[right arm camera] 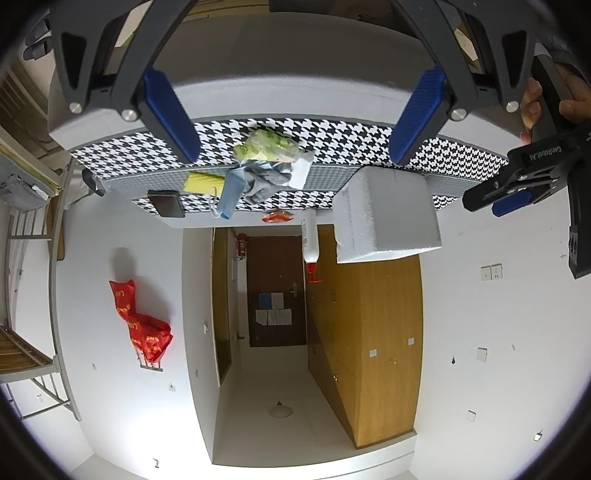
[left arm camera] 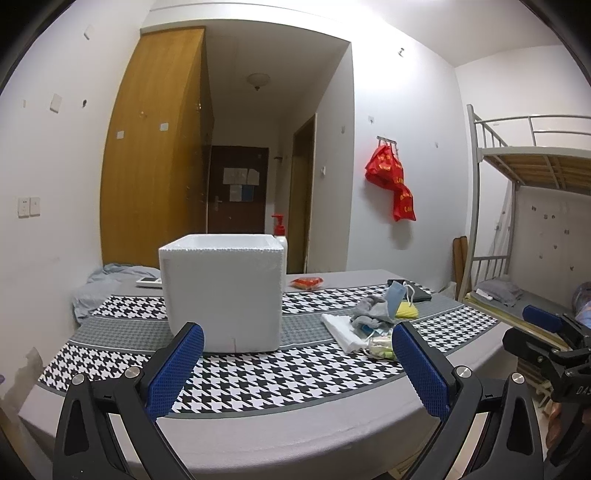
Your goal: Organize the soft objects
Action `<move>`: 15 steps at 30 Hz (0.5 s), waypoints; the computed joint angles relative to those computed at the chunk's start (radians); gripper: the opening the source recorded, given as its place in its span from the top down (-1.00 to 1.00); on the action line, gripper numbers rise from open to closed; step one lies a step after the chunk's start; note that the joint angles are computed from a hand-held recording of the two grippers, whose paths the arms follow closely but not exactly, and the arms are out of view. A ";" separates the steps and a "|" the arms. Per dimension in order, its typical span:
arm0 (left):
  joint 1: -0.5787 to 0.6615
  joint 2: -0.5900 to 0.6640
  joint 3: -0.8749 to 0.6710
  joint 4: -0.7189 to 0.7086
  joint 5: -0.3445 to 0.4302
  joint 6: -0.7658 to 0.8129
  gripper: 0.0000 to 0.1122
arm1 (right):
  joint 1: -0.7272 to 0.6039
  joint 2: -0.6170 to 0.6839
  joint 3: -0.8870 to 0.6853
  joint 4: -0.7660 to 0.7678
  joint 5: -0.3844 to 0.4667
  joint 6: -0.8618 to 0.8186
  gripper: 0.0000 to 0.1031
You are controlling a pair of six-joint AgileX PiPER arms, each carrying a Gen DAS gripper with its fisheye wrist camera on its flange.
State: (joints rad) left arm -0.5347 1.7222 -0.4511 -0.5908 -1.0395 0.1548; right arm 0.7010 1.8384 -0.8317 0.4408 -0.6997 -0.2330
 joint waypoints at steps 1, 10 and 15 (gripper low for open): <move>0.001 0.001 -0.001 0.001 0.001 0.001 -0.82 | 0.000 -0.001 0.000 0.001 0.000 -0.002 -1.00; 0.008 0.008 -0.025 -0.003 0.019 0.019 -0.82 | -0.008 -0.004 -0.018 -0.001 0.024 -0.006 -1.00; 0.032 0.021 -0.067 0.015 0.067 0.034 -0.82 | -0.033 0.017 -0.066 -0.025 0.067 -0.001 -1.00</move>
State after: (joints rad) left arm -0.5031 1.7429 -0.5178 -0.5753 -0.9729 0.1885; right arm 0.6682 1.8558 -0.8977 0.4157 -0.6326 -0.2338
